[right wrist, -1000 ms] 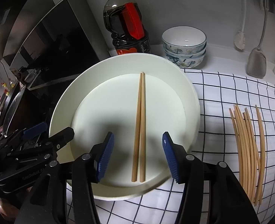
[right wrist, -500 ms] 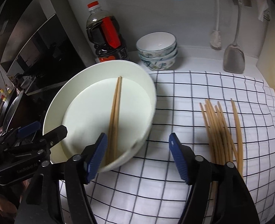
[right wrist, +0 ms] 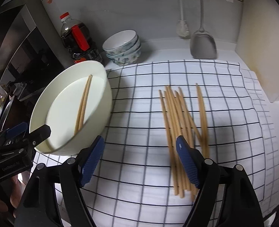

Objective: Organize utensils
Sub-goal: 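Withdraw both open tools from the dish back toward the chopstick pile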

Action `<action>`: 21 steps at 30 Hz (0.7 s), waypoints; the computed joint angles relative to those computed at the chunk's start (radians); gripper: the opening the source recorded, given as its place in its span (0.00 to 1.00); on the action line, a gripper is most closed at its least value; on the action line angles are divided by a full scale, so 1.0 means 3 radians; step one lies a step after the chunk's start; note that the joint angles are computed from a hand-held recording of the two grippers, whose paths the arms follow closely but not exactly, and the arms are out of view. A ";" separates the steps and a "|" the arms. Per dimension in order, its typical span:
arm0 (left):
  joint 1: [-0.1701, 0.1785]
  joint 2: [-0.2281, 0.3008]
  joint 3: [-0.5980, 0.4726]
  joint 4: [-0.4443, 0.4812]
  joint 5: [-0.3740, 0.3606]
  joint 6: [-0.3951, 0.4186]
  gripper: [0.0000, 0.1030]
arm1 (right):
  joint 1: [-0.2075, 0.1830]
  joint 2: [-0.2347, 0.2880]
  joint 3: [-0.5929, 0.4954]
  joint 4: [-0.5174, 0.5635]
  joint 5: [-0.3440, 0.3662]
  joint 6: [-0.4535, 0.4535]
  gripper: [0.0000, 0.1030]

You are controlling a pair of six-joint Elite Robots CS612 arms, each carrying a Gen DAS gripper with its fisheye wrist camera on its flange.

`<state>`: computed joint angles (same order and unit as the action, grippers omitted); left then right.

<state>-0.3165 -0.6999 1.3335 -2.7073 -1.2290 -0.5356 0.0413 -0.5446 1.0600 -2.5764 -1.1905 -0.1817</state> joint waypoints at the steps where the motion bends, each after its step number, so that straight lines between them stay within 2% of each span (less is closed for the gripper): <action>1: -0.0014 0.0003 -0.0007 -0.0012 -0.0009 0.0010 0.94 | -0.0017 -0.0007 0.0020 -0.0010 -0.0014 -0.0007 0.73; 13: -0.0179 0.0079 -0.0132 0.0067 -0.0033 0.0034 0.94 | -0.0204 -0.0050 0.0171 -0.0074 -0.0090 0.0013 0.73; 21: -0.0261 0.0152 -0.0232 0.0128 -0.0059 0.0024 0.94 | -0.0283 -0.0042 0.0197 -0.0059 -0.0100 -0.0024 0.73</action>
<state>-0.3948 -0.6543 1.2639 -2.6688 -1.2466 -0.5285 -0.0436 -0.5573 1.1192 -2.5941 -1.2204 -0.1888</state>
